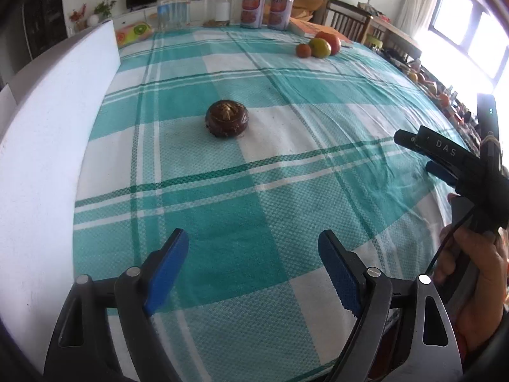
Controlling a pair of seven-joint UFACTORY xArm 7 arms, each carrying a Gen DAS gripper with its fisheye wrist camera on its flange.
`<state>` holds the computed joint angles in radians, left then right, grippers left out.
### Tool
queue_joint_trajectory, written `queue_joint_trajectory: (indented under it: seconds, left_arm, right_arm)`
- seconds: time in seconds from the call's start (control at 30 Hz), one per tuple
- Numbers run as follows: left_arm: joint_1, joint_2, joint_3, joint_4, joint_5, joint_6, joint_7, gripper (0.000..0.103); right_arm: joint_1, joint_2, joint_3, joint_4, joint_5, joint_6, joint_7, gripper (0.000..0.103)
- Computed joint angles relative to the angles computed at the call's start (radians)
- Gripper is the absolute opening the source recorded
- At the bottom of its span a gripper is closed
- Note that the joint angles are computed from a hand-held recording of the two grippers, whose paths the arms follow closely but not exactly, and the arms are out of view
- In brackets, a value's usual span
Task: Organize fruits
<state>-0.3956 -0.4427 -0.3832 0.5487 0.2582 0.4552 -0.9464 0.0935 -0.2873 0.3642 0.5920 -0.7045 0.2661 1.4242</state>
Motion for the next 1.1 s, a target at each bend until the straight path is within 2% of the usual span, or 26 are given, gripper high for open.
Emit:
queue_joint_trajectory:
  seconds: [0.33,0.53,0.7,0.8,0.9,0.97,1.0,1.03,1.07,1.1]
  left_arm:
    - [-0.003,0.001,0.002,-0.015,0.006,-0.006,-0.003,0.085]
    - [-0.024,-0.03,0.037,-0.05,-0.047,-0.043,0.029,0.085]
    - [0.025,-0.023,0.027,-0.041,-0.039,-0.078,0.025,0.085]
    - [0.12,0.051,-0.023,0.029,0.049,-0.116,-0.017,0.085]
    - [0.223,0.162,-0.08,0.131,0.206,-0.121,-0.113,0.084]
    - [0.255,0.236,-0.093,0.189,0.303,-0.097,-0.174,0.083]
    - [0.255,0.267,-0.087,0.211,0.327,-0.083,-0.187,0.079]
    - [0.247,0.294,-0.076,0.226,0.338,-0.075,-0.185,0.064]
    - [0.244,0.309,-0.076,0.24,0.38,-0.052,-0.208,0.057]
    - [0.245,0.313,-0.08,0.249,0.452,-0.03,-0.251,0.045]
  right_arm:
    - [0.027,0.021,-0.007,0.023,-0.026,0.047,0.0,0.099]
    - [0.025,0.003,-0.024,-0.004,-0.021,-0.005,0.013,0.1]
    - [0.014,0.004,-0.008,-0.001,-0.013,0.005,0.003,0.101]
    - [0.017,0.007,-0.006,0.004,-0.012,0.016,-0.002,0.102]
    - [0.018,0.005,-0.009,0.002,-0.012,0.01,-0.001,0.102]
    - [0.016,0.003,-0.01,-0.003,-0.01,-0.001,0.001,0.102]
    - [0.014,0.001,-0.011,-0.006,-0.009,-0.008,0.002,0.102]
    - [0.012,-0.001,-0.01,-0.008,-0.007,-0.014,0.003,0.102]
    - [0.009,-0.003,-0.009,-0.011,-0.006,-0.02,0.003,0.102]
    - [0.006,-0.004,-0.008,-0.013,-0.004,-0.025,0.003,0.102]
